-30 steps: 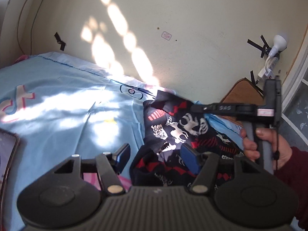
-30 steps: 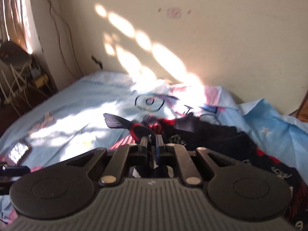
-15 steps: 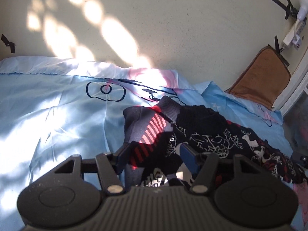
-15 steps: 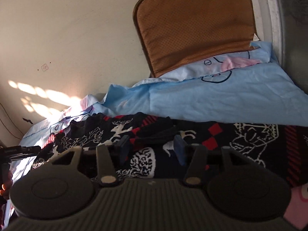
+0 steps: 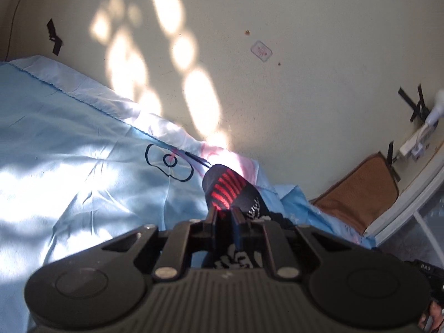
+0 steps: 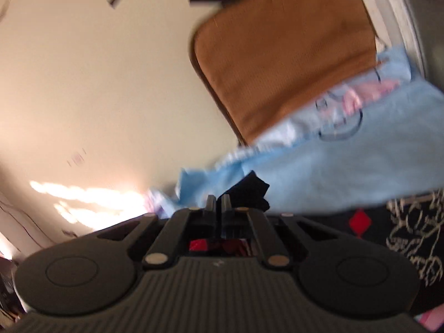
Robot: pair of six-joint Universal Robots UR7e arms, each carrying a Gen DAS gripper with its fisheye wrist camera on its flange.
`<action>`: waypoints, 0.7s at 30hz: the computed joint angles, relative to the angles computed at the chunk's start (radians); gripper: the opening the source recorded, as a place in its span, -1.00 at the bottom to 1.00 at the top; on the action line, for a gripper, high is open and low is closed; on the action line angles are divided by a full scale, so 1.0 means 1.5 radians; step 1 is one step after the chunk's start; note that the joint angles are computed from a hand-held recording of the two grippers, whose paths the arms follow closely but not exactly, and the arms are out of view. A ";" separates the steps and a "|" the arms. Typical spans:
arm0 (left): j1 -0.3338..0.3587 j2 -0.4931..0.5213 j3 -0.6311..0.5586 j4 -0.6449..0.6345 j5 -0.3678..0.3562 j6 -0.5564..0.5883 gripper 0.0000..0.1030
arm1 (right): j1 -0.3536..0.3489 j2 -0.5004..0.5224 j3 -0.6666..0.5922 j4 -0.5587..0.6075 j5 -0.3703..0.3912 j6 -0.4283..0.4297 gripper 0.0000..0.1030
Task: Fold small clothes
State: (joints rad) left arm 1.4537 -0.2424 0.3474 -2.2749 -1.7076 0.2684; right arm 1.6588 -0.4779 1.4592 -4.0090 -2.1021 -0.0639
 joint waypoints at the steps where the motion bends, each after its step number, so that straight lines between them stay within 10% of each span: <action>1: 0.007 0.015 -0.030 0.005 -0.016 -0.033 -0.80 | 0.005 0.007 -0.003 -0.051 0.007 -0.036 -0.89; 5: 0.019 0.060 -0.100 0.012 0.015 -0.107 -0.79 | 0.017 0.023 0.001 -0.068 -0.054 -0.098 -0.93; 10: 0.013 0.110 -0.197 0.100 0.086 -0.102 -0.36 | -0.009 -0.003 0.074 0.080 -0.099 0.043 -0.83; 13: 0.010 0.046 -0.071 0.015 0.090 -0.097 0.15 | -0.012 -0.011 0.080 0.077 -0.081 0.059 -0.78; 21: 0.011 -0.068 0.145 -0.121 0.057 -0.101 0.27 | -0.053 -0.010 -0.071 0.268 0.058 0.157 -0.23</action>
State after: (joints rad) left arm 1.4696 -0.3443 0.5644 -2.4560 -1.6228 0.1175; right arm 1.5792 -0.4927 1.3532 -3.6068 -2.0151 0.1713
